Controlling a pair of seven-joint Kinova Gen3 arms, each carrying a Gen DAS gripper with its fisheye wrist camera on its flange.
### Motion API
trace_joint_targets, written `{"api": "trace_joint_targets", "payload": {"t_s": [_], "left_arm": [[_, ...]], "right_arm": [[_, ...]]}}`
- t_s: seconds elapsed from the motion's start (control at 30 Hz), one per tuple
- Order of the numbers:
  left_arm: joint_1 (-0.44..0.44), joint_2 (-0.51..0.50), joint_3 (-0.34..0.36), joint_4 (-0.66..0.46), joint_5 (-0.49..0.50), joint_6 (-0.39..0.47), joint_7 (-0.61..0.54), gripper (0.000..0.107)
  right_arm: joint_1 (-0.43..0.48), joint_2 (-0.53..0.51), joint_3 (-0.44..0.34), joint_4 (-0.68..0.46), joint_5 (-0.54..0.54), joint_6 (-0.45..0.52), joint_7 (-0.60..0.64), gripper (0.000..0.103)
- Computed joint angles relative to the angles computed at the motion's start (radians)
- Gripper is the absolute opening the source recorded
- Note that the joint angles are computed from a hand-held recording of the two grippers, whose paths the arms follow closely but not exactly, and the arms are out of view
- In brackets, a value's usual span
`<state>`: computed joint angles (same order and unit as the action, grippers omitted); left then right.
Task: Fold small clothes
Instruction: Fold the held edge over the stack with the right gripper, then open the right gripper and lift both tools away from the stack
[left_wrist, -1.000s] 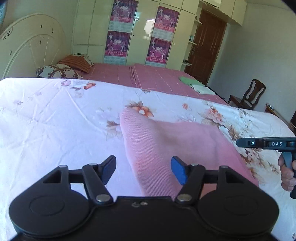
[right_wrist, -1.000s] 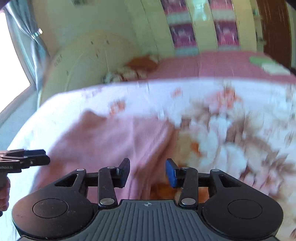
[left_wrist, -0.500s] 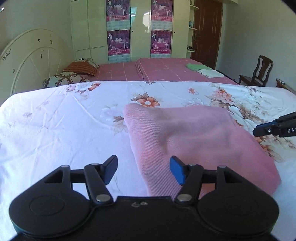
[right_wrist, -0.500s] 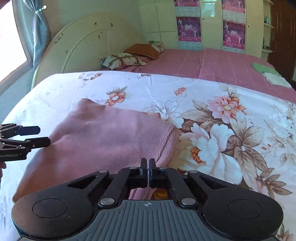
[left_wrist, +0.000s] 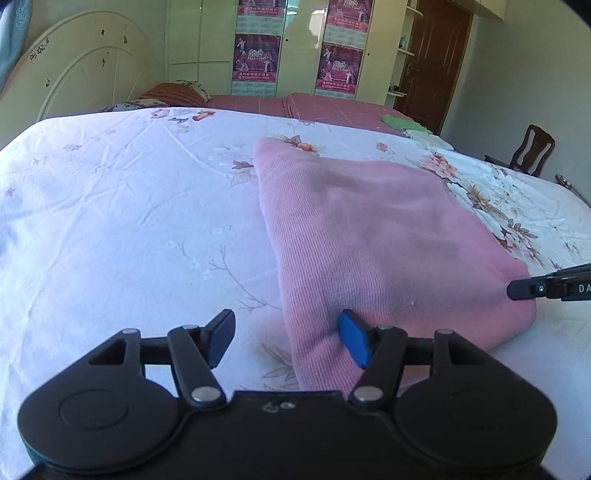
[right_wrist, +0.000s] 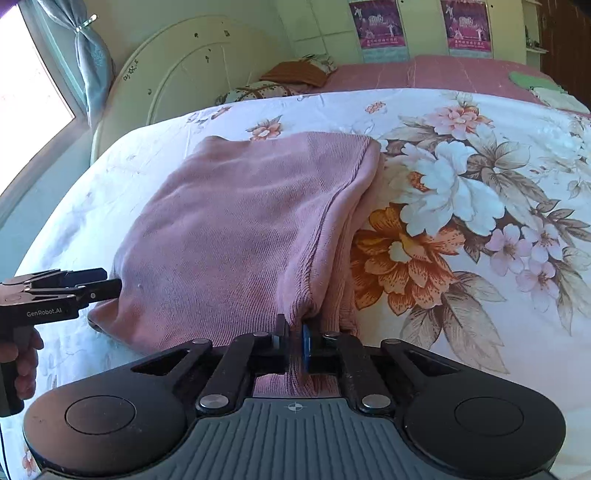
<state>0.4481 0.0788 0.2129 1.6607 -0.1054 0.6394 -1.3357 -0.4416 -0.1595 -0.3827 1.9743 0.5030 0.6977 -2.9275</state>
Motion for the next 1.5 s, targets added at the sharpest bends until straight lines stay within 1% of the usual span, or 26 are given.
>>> {"api": "trace_joint_targets", "payload": {"t_s": [0.07, 0.1, 0.17, 0.23, 0.3, 0.33, 0.37, 0.43, 0.5, 0.57, 0.63, 0.73, 0.8, 0.9, 0.97, 1.0, 1.03, 1.07, 1.13, 1.17, 1.2, 1.23, 1.27, 1.3, 1.37, 1.5], "left_arm": [[0.045, 0.010, -0.038, -0.012, -0.020, 0.036, -0.014, 0.064], [0.074, 0.023, -0.055, -0.018, -0.045, 0.052, 0.002, 0.064], [0.107, 0.022, -0.081, -0.009, -0.056, 0.049, 0.027, 0.064], [0.169, -0.009, -0.157, -0.001, -0.018, 0.040, -0.009, 0.062], [0.230, -0.054, -0.240, 0.027, 0.040, 0.014, -0.053, 0.062], [0.246, -0.057, -0.259, 0.025, 0.045, 0.025, -0.060, 0.062], [0.249, -0.054, -0.259, 0.025, 0.034, 0.036, -0.055, 0.062], [0.254, -0.035, -0.267, 0.030, 0.043, 0.050, -0.049, 0.062], [0.247, -0.029, -0.259, 0.061, 0.042, 0.022, -0.029, 0.065], [0.257, -0.041, -0.252, 0.079, -0.001, 0.008, 0.025, 0.065], [0.240, -0.060, -0.212, 0.083, -0.051, 0.022, 0.086, 0.064], [0.149, -0.101, -0.078, 0.118, -0.128, 0.020, 0.161, 0.064], [0.089, -0.117, 0.009, 0.142, -0.161, 0.024, 0.197, 0.064], [0.048, -0.124, 0.095, 0.157, -0.208, 0.052, 0.265, 0.064], [0.043, -0.144, 0.125, 0.181, -0.251, 0.029, 0.331, 0.060], [0.049, -0.153, 0.124, 0.188, -0.248, 0.017, 0.341, 0.026], [0.041, -0.149, 0.141, 0.185, -0.250, 0.021, 0.363, 0.004], [0.018, -0.139, 0.175, 0.173, -0.265, 0.041, 0.401, 0.000], [-0.045, -0.141, 0.268, 0.174, -0.315, 0.039, 0.482, 0.000], [-0.073, -0.144, 0.314, 0.170, -0.335, 0.050, 0.523, 0.012], [-0.102, -0.150, 0.361, 0.163, -0.351, 0.069, 0.563, 0.054], [-0.134, -0.174, 0.407, 0.172, -0.374, 0.071, 0.604, 0.082], [-0.159, -0.216, 0.446, 0.197, -0.412, 0.059, 0.645, 0.098], [-0.165, -0.243, 0.479, 0.210, -0.452, 0.054, 0.685, 0.097], [-0.122, -0.255, 0.496, 0.211, -0.499, 0.092, 0.763, 0.097], [0.061, -0.316, 0.429, 0.196, -0.523, 0.196, 0.825, 0.100]], "right_arm": [[0.015, -0.019, -0.015, -0.008, -0.011, 0.043, 0.021, 0.003], [0.048, -0.018, -0.042, -0.013, -0.028, 0.065, 0.049, 0.003], [0.092, -0.001, -0.072, -0.008, -0.055, 0.069, 0.067, 0.003], [0.118, 0.005, -0.107, -0.009, -0.036, 0.079, 0.055, 0.004], [0.123, -0.025, -0.128, -0.019, -0.016, 0.099, -0.013, 0.004], [0.139, -0.045, -0.164, -0.026, 0.017, 0.117, -0.042, 0.004], [0.148, -0.055, -0.202, -0.043, 0.057, 0.148, -0.056, 0.004], [0.130, -0.046, -0.225, -0.059, 0.112, 0.170, -0.078, 0.004], [0.074, -0.008, -0.188, -0.069, 0.115, 0.162, -0.057, 0.004], [0.034, 0.060, -0.182, -0.077, 0.117, 0.209, -0.031, 0.004], [0.018, 0.083, -0.195, -0.076, 0.132, 0.253, -0.069, 0.006], [-0.020, 0.035, -0.184, -0.059, 0.146, 0.260, -0.152, 0.007], [-0.036, 0.013, -0.202, -0.053, 0.170, 0.281, -0.210, 0.007], [-0.141, 0.026, -0.147, -0.056, 0.171, 0.326, -0.263, 0.007], [-0.214, 0.037, -0.108, -0.054, 0.174, 0.356, -0.298, 0.007], [-0.241, 0.036, -0.103, -0.046, 0.183, 0.363, -0.325, 0.007], [-0.276, 0.035, -0.084, -0.041, 0.192, 0.367, -0.344, 0.007], [-0.322, 0.036, -0.055, -0.035, 0.205, 0.369, -0.366, 0.007], [-0.413, 0.052, 0.009, -0.043, 0.211, 0.391, -0.384, 0.007], [-0.448, 0.066, 0.025, -0.058, 0.208, 0.421, -0.399, 0.007], [-0.475, 0.079, 0.024, -0.076, 0.212, 0.461, -0.429, 0.007], [-0.485, 0.092, 0.004, -0.092, 0.213, 0.502, -0.458, 0.007], [-0.479, 0.108, -0.035, -0.104, 0.221, 0.543, -0.496, 0.037], [-0.471, 0.124, -0.081, -0.108, 0.243, 0.583, -0.536, 0.101], [-0.490, 0.125, -0.174, -0.098, 0.307, 0.665, -0.617, 0.102], [-0.514, 0.154, -0.316, -0.167, 0.312, 0.827, -0.722, 0.102]]}}
